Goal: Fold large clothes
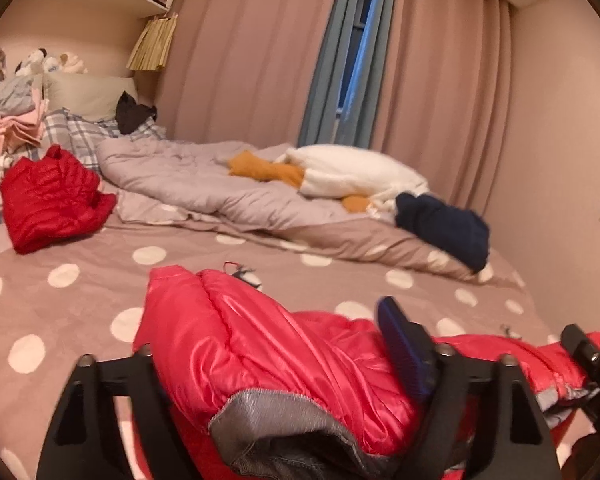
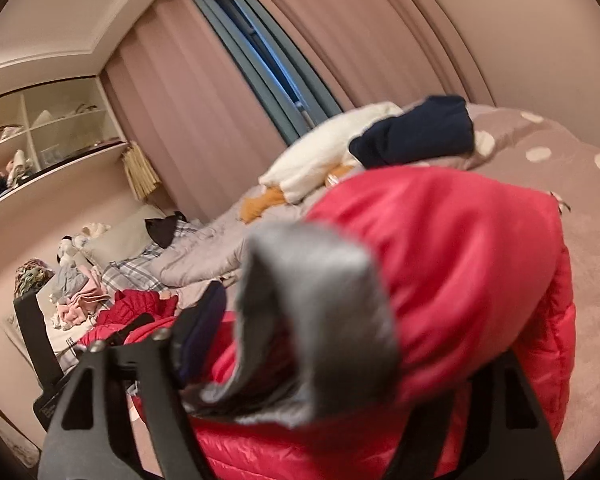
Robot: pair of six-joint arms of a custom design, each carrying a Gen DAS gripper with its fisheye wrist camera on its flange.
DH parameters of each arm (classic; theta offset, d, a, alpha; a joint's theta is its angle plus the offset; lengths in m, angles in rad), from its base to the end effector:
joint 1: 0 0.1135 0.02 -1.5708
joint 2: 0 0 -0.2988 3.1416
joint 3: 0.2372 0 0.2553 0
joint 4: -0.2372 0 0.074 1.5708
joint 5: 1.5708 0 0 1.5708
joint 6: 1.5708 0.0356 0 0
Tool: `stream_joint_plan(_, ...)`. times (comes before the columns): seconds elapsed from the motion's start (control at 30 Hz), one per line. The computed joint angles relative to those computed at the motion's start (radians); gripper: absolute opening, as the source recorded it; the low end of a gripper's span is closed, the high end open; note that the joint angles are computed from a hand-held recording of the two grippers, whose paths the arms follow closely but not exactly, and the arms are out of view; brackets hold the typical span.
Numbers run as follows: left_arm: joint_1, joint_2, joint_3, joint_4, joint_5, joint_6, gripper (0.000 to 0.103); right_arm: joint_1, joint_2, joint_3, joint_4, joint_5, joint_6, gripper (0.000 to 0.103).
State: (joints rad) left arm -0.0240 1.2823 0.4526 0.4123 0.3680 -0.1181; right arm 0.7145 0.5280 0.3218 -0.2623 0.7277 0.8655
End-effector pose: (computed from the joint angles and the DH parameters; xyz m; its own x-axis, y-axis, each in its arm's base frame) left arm 0.2444 -0.0187 0.2139 -0.4438 -0.0993 -0.8906 0.3010 0.9196 -0.2525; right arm 0.0962 0.0521 0.2265 -0.2523 0.5338 -0.8071 0.2332 0.8430 0.4847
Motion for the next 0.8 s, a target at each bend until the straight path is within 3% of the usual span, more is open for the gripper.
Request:
stream_joint_plan(0.03,0.001,0.005,0.008,-0.005,0.009,-0.008,0.094,0.011,0.014,0.006,0.001,0.013,0.004,0.082)
stream_joint_plan(0.37,-0.027,-0.051,0.01,-0.05,-0.071,0.031,0.095,0.057,0.056,0.039,-0.023,0.083,-0.019,0.094)
stream_joint_plan(0.47,-0.048,-0.105,-0.018,-0.01,-0.176,0.039,0.102,0.103,0.061,0.06,-0.061,0.145,-0.027,0.097)
stream_joint_plan(0.57,-0.073,-0.161,-0.065,0.087,-0.301,0.063,0.102,0.107,0.027,0.047,-0.019,0.132,-0.078,0.103)
stream_joint_plan(0.63,-0.048,-0.185,-0.069,0.095,-0.269,0.067,0.102,0.109,0.043,0.062,-0.038,0.152,-0.07,0.103)
stream_joint_plan(0.73,-0.006,-0.189,-0.033,0.014,-0.188,0.066,0.102,0.158,0.07,0.093,-0.066,0.227,-0.056,0.103)
stream_joint_plan(0.8,0.005,-0.192,-0.027,-0.005,-0.184,0.066,0.102,0.195,0.088,0.111,-0.097,0.272,-0.036,0.103)
